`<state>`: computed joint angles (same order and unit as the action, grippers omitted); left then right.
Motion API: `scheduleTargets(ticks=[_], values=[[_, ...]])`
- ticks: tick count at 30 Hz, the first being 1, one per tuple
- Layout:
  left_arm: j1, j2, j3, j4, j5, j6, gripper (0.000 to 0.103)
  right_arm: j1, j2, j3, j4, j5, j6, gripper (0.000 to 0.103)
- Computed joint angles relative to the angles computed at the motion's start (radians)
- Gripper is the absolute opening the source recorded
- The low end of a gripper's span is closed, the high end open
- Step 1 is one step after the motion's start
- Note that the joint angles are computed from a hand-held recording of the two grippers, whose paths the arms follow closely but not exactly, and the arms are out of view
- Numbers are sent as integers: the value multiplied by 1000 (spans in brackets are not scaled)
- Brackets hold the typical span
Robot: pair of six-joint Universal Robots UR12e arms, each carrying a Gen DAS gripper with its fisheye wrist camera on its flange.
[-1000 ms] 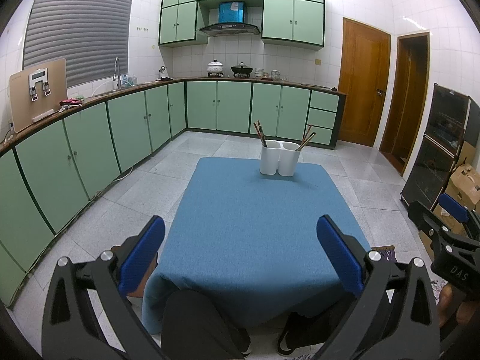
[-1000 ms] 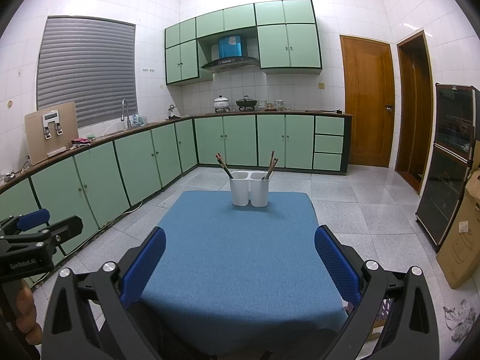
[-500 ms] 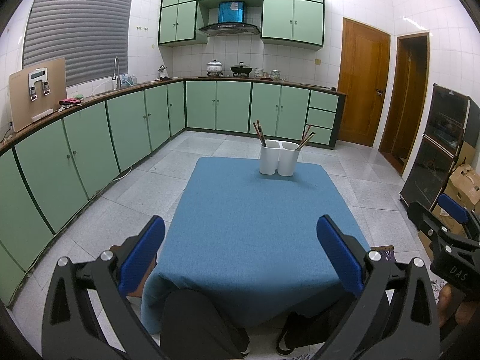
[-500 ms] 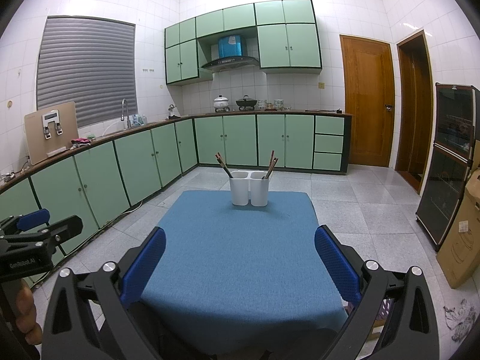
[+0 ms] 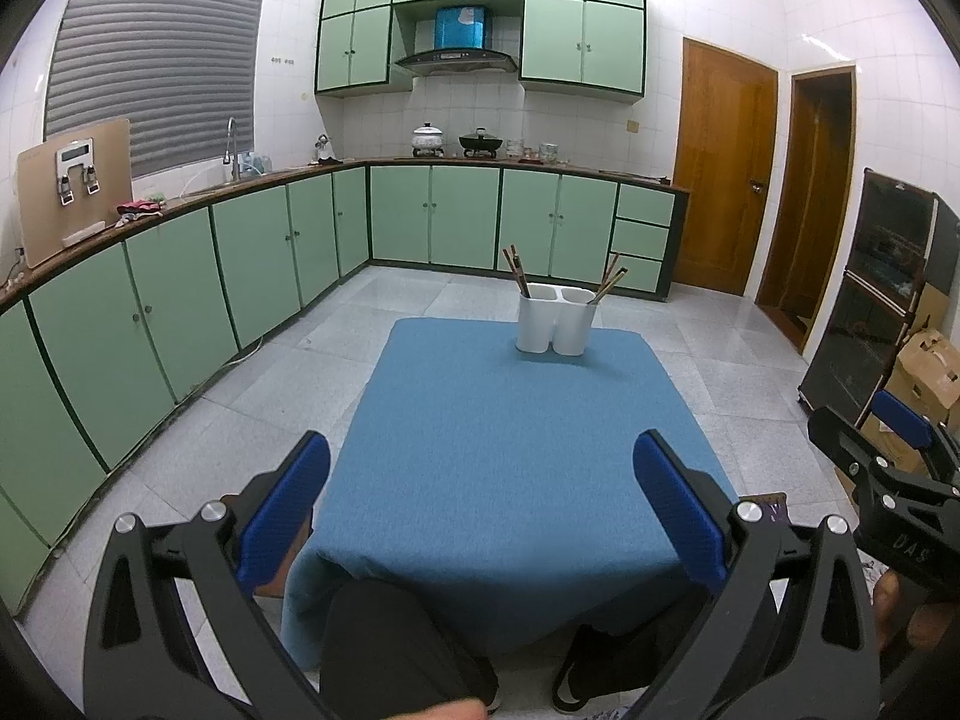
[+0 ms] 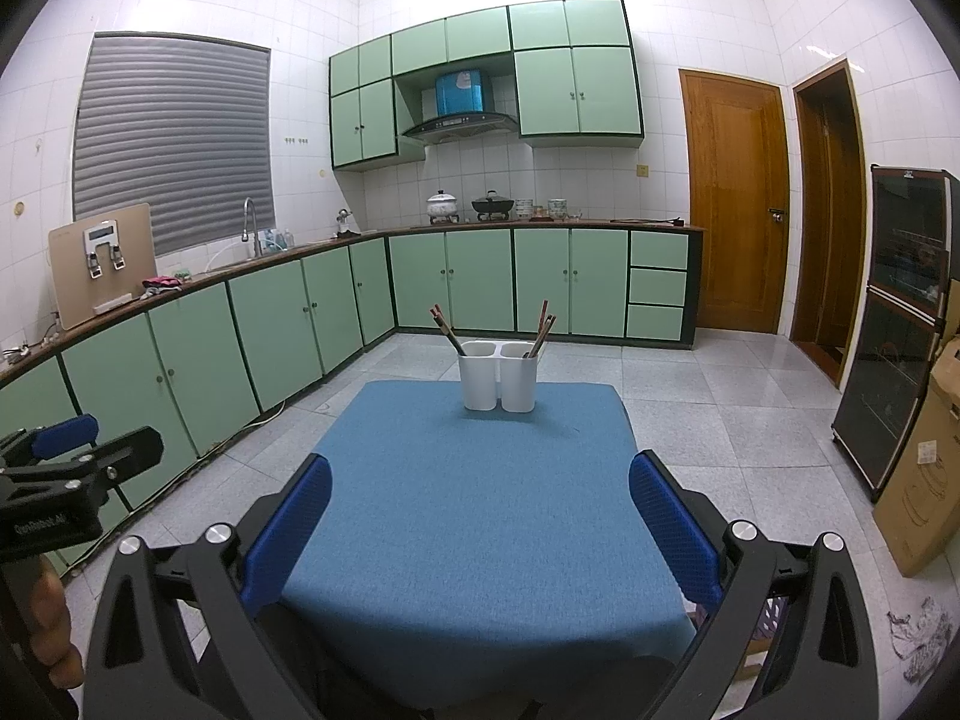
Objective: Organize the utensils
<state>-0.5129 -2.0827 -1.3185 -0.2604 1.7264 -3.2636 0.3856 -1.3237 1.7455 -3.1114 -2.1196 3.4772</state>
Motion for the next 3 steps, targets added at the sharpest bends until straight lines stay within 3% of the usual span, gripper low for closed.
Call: scheduleTargets(ticks=[3], values=[[-1, 1, -1, 2, 4, -8, 98, 0, 0, 1, -1, 0, 0, 97]])
